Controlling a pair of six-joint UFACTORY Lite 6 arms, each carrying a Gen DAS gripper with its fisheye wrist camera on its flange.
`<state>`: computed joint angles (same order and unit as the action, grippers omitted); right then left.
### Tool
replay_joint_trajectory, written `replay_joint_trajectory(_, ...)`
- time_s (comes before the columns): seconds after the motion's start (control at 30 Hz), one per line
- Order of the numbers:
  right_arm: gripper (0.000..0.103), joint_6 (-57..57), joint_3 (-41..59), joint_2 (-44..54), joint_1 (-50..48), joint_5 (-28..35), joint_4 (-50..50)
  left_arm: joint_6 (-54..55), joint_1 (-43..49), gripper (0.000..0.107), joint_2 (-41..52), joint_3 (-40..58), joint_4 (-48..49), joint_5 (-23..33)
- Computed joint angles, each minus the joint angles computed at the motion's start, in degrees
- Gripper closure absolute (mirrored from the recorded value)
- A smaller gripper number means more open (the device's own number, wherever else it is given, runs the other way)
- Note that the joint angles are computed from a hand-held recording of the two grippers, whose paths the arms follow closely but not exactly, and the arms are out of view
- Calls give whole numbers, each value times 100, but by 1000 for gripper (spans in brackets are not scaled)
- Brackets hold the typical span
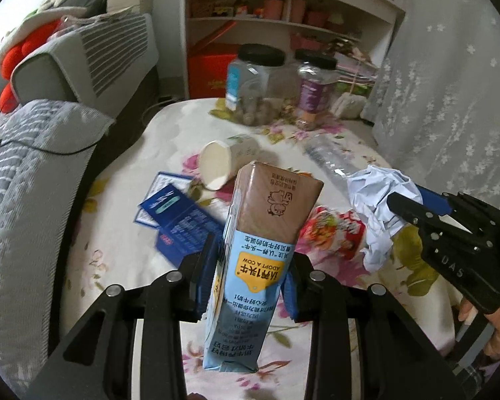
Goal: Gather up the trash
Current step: 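Carry the crumpled paper with the right gripper to the white bin and release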
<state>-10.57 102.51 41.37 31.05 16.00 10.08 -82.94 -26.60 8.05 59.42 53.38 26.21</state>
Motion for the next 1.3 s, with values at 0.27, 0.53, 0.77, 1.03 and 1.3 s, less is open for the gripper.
replay_joint_trajectory(0.27,74,-295,-934,-776,-532,-430,395,-347,-433,73,506,667,282,101)
replay_joint_trajectory(0.53,74,-324,-1753,-1430,-1068,-795,503,-524,-844,72,1069,1402,431,279)
replay_joint_trajectory(0.77,74,1330,-2211,-1819,-1762,-926,-933,-397,-1107,72,1534,1927,414,403)
replay_joint_trajectory(1.03,74,1988,-2517,-2093,-2570,-941,-1388,-136,-1350,72,1935,2428,210,358)
replay_joint_trajectory(1.3,71,2325,-2161,-1802,-3256,-467,-1536,550,-1641,72,2666,3502,-315,554)
